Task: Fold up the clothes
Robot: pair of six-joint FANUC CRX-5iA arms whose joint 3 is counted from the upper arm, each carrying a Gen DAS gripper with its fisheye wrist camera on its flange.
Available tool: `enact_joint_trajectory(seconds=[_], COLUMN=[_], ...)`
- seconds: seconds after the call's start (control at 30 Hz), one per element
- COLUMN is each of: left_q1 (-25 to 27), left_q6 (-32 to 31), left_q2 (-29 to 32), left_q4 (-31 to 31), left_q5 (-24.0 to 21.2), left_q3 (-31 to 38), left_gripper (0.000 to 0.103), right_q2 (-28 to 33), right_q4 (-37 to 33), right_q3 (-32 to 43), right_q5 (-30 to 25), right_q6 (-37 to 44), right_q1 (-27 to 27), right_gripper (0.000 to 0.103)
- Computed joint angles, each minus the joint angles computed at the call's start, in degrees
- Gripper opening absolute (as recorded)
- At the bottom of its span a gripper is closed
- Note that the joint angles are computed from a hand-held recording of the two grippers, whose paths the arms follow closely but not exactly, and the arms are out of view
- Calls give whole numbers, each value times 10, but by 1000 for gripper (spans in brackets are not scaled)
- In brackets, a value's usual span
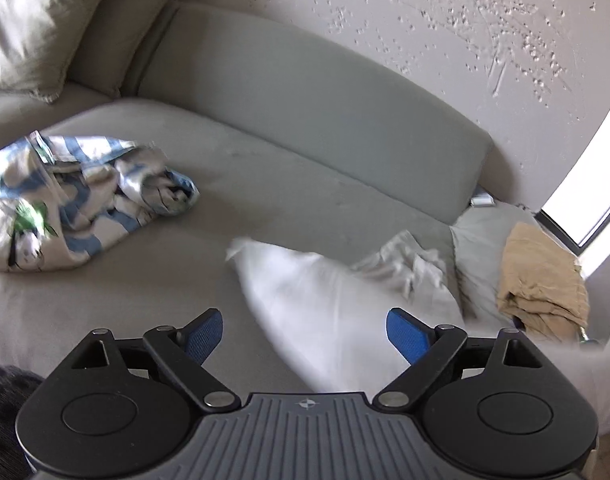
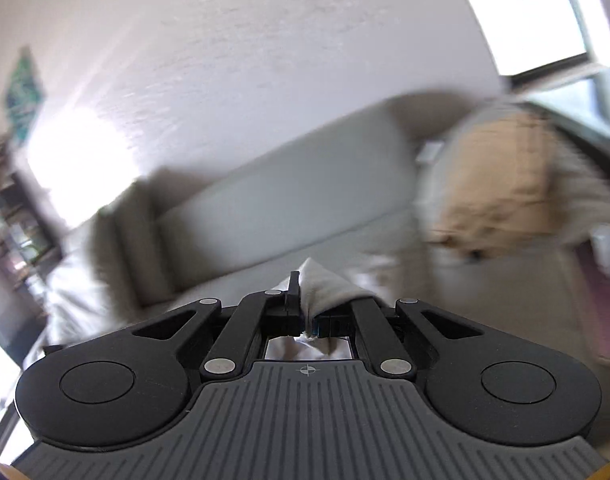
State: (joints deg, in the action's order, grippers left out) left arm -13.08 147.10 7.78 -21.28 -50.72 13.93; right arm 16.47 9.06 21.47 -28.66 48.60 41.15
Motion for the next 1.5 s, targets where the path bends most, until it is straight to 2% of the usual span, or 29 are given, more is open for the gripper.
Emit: enact_joint_trajectory(seconds=[0.03, 0.13, 0.23, 0.43, 0.53, 0.7, 0.77, 0.8, 0.87, 0.9, 0.97, 1.0, 1.1, 1.2, 1.27, 1.33, 1.37, 1.43, 1.5], left_q1=[1, 7, 18, 45, 60, 68, 78, 88, 107, 109, 103, 101, 105, 111, 116, 119, 121, 119, 118], left_q6=[-2, -12, -13, 35, 68, 91, 71, 49, 10, 10, 27, 29, 24, 21, 15, 20, 22, 30, 45], left_q2=[2, 11, 5, -25, -21, -9, -11, -11, -5, -3, -3, -3, -1, -2, -3, -2, -2, 2, -3], left_q4=[8, 26, 55, 128, 154, 144, 163, 194, 265, 274, 256, 253, 261, 276, 287, 293, 296, 285, 279], left_q5=[1, -19, -32, -21, -23, -15, 19, 39, 61, 60, 44, 38, 47, 72, 85, 89, 90, 75, 75], left_q3=[-2, -2, -21, -93, -105, -94, -106, -119, -142, -144, -133, -129, -134, -151, -160, -163, -164, -155, -161], left_gripper=[88, 84, 72, 70, 61, 61, 48, 40, 40, 38, 38, 42, 50, 52, 50, 38, 36, 14, 8], right_q2=[-3, 5, 21, 43, 52, 54, 53, 53, 52, 53, 53, 53, 54, 58, 59, 59, 59, 59, 57], right_q4=[21, -19, -44, -77, -90, -105, -108, -108, -109, -110, -112, -113, -110, -111, -109, -110, -111, -113, -113], right_q3=[-11, -14, -3, 31, 48, 44, 42, 42, 42, 43, 46, 47, 48, 53, 54, 52, 52, 52, 49], right_q5=[-9, -24, -43, -56, -63, -62, -63, -64, -66, -67, -69, -70, -70, -73, -74, -72, -72, -73, -72], right_q6=[-38, -83, -84, -68, -57, -52, -54, -55, -56, -55, -51, -49, -47, -48, -51, -54, -55, -57, -60], right_q1=[-5, -21, -17, -21, -24, -24, -25, -25, -26, -26, -25, -25, -24, -25, -25, -25, -26, -27, -27], right_gripper=[3, 4, 4, 4, 4, 4, 4, 4, 4, 4, 4, 4, 4, 4, 4, 4, 4, 4, 4])
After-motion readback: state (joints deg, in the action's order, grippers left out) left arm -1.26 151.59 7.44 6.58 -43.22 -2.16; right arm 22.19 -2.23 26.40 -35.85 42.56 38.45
